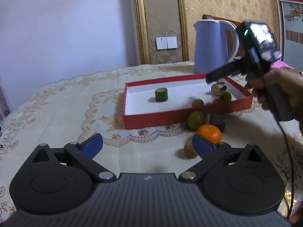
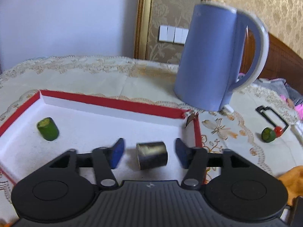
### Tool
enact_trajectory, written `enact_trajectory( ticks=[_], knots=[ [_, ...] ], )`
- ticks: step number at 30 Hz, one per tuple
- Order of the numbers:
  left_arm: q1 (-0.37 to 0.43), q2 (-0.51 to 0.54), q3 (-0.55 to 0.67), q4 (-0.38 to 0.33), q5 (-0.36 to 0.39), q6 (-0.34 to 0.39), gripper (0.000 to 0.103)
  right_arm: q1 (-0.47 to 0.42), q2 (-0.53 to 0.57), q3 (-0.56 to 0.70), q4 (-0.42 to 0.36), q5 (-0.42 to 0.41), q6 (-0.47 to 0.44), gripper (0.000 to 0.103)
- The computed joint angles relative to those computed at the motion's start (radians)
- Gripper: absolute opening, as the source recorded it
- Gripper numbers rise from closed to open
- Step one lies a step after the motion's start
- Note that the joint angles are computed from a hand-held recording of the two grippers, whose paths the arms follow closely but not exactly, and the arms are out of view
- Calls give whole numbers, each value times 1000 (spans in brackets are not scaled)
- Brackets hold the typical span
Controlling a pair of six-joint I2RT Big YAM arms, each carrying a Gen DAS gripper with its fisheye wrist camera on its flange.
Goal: Organize fruits
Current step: 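Grasp another small brown fruit with the left tool while the right tool grasps the mandarin orange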
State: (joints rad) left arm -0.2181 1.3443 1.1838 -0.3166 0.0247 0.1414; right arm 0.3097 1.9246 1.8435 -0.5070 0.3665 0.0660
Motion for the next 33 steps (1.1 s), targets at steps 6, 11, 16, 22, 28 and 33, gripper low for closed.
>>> enact_trajectory(
  ticks=[6, 11, 16, 22, 28, 33],
  knots=[
    [5, 5, -9, -14, 48, 16, 100, 69, -166, -215, 117, 118, -80, 103],
    [-22, 28, 9, -34, 73, 58, 91, 106, -322, -470, 334, 132, -57, 103],
    [-53, 65, 37, -42, 63, 118, 69, 95, -379, -560, 335, 59, 7, 103],
    [-39, 120, 102, -118, 129, 116, 53, 82, -418, -631, 394, -3, 18, 103],
    [-14, 150, 152, -186, 241, 112, 36, 93, -425, -656, 426, -15, 14, 103],
    [-14, 145, 147, -184, 255, 116, 23, 102, -427, -652, 419, -8, -1, 103]
  ],
)
